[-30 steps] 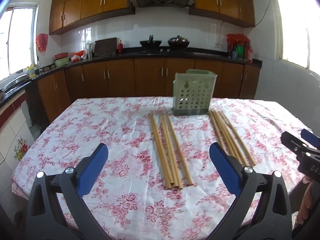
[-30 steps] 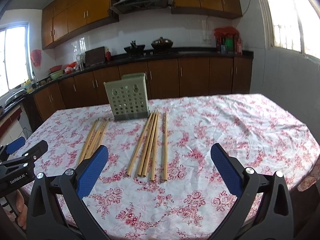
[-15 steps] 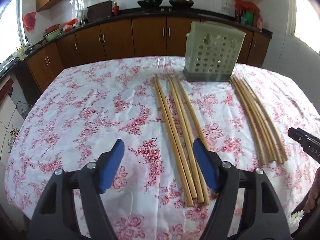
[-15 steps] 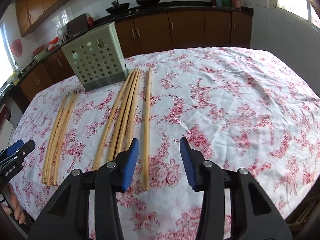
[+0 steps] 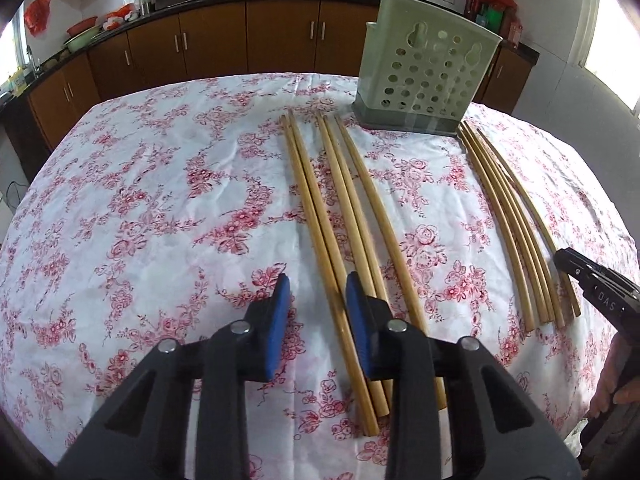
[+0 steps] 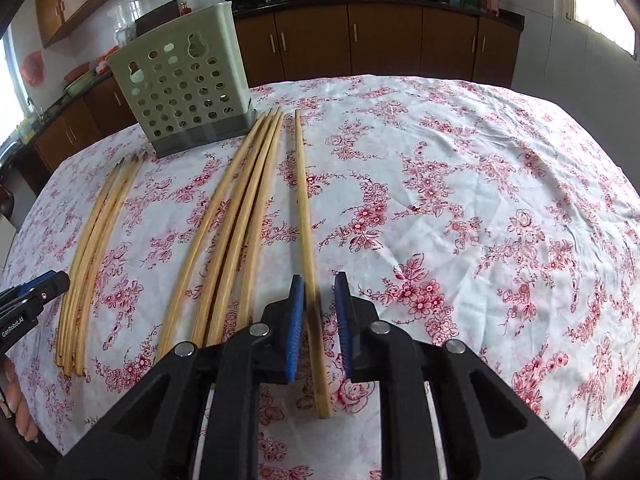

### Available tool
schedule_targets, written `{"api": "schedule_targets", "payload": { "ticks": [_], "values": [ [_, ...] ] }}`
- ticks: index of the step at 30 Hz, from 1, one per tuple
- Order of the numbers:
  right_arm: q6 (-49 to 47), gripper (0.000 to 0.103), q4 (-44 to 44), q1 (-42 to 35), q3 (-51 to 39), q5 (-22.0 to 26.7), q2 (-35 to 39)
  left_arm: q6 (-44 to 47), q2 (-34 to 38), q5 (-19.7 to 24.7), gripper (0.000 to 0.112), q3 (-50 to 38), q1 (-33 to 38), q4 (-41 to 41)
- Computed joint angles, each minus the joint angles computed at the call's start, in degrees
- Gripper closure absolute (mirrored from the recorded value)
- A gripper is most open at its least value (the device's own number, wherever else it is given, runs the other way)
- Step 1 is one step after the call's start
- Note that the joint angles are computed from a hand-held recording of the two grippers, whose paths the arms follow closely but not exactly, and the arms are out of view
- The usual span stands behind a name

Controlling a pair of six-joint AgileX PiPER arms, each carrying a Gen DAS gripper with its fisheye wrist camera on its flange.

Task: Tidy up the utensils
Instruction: 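Lower the left tool onto one bamboo chopstick and close it while the right tool grasps another, then lift the held chopstick with the left tool over the green holder while the right tool carries its own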

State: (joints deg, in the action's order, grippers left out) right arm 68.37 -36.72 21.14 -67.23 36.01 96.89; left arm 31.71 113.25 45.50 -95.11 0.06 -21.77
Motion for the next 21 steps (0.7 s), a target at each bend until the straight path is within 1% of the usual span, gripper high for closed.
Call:
{"api": "schedule_targets", "payload": {
  "ticks": [5, 8, 11, 12, 13, 14, 15, 17, 18, 19, 21],
  "values": [
    [0.67, 0.086, -1.61, 0.63, -0.71, 1.05, 0.94, -2.30, -0.05, -0.62, 0.083, -0.22, -0.99, 3.47],
    [0.58, 0.086, -1.62, 0.43, -0.59, 0.77, 0.96, -5.12, 1.13, 0.94, 0.084, -1.99, -1.13, 6.26],
    [1.06, 0.086, -2.38, 0.61, -0.57, 0.99, 1.11, -5.57, 1.10, -0.72, 0.087, -1.24, -1.48, 7.88],
    [1.23, 0.086, -2.79, 0.80, -0.80, 1.20, 1.40, -5.66, 1.31, -0.84, 0.089, -1.49, -1.62, 8.13],
    [1.08, 0.086, -3.08, 0.90, -0.96, 1.36, 1.58, -5.46, 1.80, -0.54, 0.095, -2.29, -1.61, 8.10],
    [0.33, 0.086, -3.11, 0.85, -1.32, 1.52, 1.87, -5.68, 2.92, -0.10, 0.098, -4.05, -1.65, 8.50],
    [-0.76, 0.089, -2.77, 0.47, -1.63, 1.36, 2.10, -6.14, 4.35, 0.55, 0.103, -6.30, -1.55, 8.85],
    [-2.50, 0.092, -2.07, -0.95, -2.82, 1.01, 3.01, -7.67, 7.52, 3.28, 0.104, -11.98, -1.21, 9.50],
    [-3.17, 0.092, -1.63, -1.96, -3.43, 0.79, 3.49, -8.80, 10.33, 6.00, 0.104, -17.12, -0.81, 9.92],
    [-3.74, 0.092, -1.03, -3.11, -4.07, 0.49, 3.98, -9.34, 12.41, 7.68, 0.104, -20.84, -0.51, 10.21],
    [-4.99, 0.093, 0.58, -6.13, -5.80, -0.05, 5.24, -10.31, 15.79, 9.47, 0.104, -26.76, -0.29, 11.52]
  ]
}}
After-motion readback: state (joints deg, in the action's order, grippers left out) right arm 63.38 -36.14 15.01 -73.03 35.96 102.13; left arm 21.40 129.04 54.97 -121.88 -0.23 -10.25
